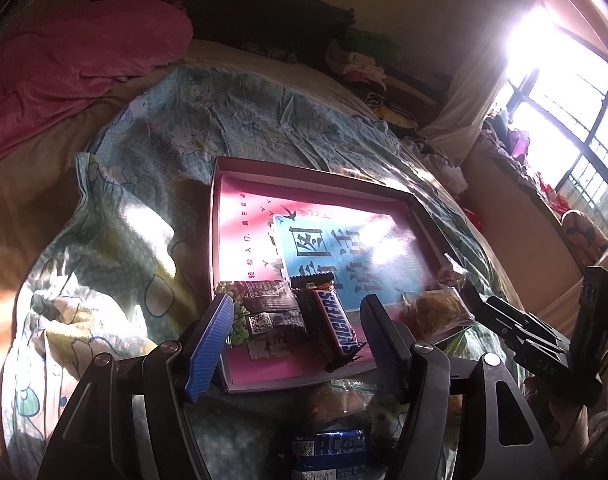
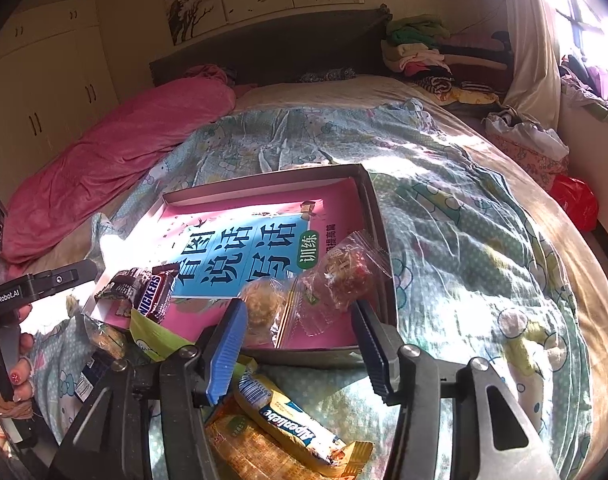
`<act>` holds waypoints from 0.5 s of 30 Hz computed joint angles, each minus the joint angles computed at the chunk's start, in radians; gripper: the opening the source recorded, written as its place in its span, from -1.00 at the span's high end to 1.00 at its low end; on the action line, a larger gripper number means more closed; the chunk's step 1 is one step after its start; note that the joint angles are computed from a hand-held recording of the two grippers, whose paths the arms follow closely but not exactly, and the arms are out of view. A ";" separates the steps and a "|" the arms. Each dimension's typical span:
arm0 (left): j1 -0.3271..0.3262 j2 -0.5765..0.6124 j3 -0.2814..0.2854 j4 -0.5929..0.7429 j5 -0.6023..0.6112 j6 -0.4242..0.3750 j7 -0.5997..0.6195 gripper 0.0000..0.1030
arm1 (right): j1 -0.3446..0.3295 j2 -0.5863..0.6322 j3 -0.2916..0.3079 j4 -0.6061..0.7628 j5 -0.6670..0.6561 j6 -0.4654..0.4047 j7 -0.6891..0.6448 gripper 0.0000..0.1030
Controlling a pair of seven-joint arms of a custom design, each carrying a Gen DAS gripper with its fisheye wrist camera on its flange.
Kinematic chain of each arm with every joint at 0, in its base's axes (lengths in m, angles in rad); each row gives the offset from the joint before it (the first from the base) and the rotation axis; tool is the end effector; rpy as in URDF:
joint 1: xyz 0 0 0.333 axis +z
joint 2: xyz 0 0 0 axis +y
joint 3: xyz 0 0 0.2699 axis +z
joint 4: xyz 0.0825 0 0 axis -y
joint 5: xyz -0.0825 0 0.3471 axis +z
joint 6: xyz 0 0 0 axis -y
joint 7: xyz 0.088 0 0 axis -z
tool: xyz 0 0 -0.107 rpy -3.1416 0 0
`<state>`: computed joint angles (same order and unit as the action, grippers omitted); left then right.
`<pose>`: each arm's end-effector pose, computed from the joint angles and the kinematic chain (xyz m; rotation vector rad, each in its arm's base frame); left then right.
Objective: Organize snacks
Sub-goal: 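Withdraw both tools from the pink box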
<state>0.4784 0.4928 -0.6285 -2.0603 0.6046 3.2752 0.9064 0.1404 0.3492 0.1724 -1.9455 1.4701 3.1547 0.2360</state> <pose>0.5796 -0.1163 0.3225 -1.9348 1.8240 -1.1528 0.5703 0.0852 0.3244 -1.7672 1.5439 -0.5267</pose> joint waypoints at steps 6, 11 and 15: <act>0.019 -0.007 -0.016 -0.015 0.013 0.008 -0.005 -0.33 | -0.003 -0.008 -0.004 0.001 0.040 0.002 -0.031 -0.11; 0.043 -0.017 -0.039 -0.036 0.027 0.012 -0.015 -0.34 | 0.000 -0.017 -0.015 0.006 0.090 -0.005 -0.077 -0.12; 0.039 -0.035 -0.033 -0.053 0.044 0.026 -0.030 -0.34 | 0.011 -0.028 -0.030 0.006 0.132 -0.008 -0.121 -0.13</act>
<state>0.5175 0.4582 -0.6612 -2.1136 0.6491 3.3007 0.8761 0.1517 0.3215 0.1425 -1.9390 1.6024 3.1467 0.1154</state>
